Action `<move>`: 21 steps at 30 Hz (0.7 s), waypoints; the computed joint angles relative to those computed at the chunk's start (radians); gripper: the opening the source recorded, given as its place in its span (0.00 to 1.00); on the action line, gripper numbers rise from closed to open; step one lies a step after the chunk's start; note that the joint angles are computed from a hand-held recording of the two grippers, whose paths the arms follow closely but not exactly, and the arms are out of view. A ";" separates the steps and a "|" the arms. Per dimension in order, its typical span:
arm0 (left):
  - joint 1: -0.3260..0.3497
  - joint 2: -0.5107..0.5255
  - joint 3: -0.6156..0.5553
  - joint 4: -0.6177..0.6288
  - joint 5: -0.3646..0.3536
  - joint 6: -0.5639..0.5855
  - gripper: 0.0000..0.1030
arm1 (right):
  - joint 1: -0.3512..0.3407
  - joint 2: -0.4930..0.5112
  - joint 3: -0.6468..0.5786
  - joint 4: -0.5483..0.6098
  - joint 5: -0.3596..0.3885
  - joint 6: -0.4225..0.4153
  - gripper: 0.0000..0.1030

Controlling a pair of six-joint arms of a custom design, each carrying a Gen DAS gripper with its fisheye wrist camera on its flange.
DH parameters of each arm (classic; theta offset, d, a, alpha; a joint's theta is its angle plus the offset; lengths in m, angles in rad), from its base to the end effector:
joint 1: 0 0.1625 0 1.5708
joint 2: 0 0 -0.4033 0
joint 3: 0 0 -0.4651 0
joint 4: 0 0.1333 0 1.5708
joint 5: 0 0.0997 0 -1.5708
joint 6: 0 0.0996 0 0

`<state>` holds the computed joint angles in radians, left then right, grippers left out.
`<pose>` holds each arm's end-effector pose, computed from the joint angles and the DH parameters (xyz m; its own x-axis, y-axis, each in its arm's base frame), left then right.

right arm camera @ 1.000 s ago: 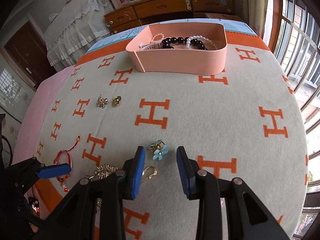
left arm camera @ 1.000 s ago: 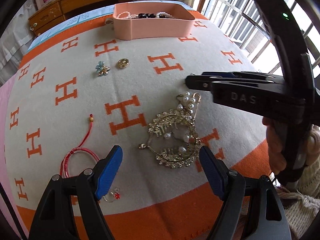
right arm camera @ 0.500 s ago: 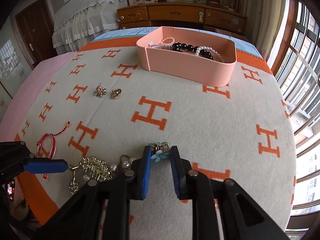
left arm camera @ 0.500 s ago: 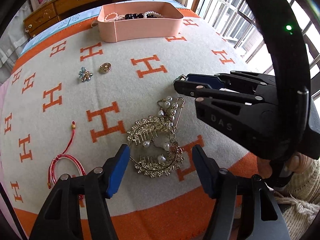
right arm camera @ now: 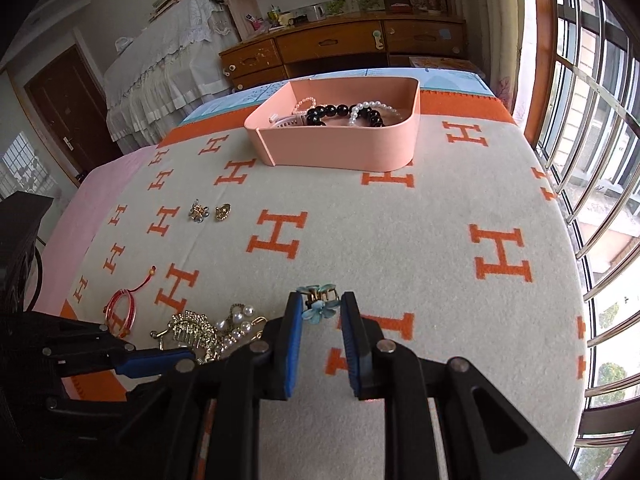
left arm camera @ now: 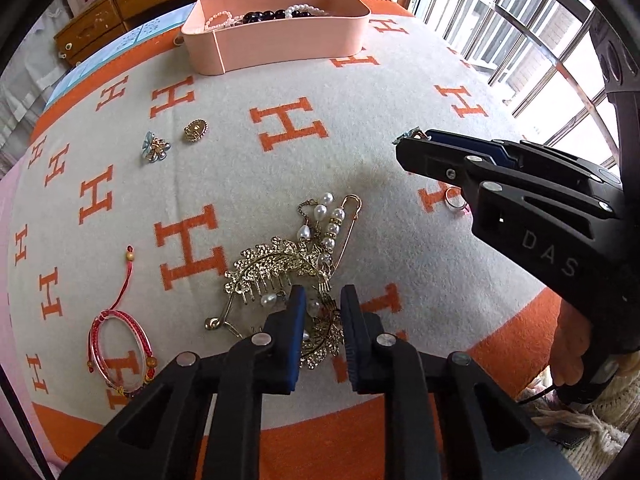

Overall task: Organize jewelry
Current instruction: 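Grasp the gold pearl brooch with the left tool while the right tool grasps the blue flower ring, then place the gold brooch into the tray with the left tool while the right tool drops the ring in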

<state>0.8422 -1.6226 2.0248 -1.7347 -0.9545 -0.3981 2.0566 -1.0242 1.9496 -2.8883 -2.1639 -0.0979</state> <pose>-0.1804 -0.4888 0.2807 -0.7283 0.3136 -0.6093 0.3956 0.9184 -0.0002 0.3549 -0.5059 0.0973 -0.7868 -0.2772 0.5514 -0.5108 0.7939 -0.3298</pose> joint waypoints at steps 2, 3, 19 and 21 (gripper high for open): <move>0.002 0.011 -0.006 0.009 0.002 -0.006 0.15 | -0.003 -0.003 0.002 0.005 0.006 0.002 0.19; 0.007 0.033 -0.015 0.002 0.006 -0.006 0.15 | -0.004 -0.004 0.003 0.009 0.008 0.003 0.19; 0.015 0.010 -0.026 -0.038 -0.001 0.010 0.06 | 0.005 0.000 0.000 0.008 0.014 0.023 0.19; 0.009 -0.001 -0.031 -0.040 0.008 0.009 0.06 | 0.007 -0.001 -0.002 0.010 0.014 0.028 0.19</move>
<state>0.8509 -1.6239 1.9941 -1.7746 -0.9469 -0.3895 2.0640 -1.0248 1.9480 -2.8785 -2.1501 -0.0703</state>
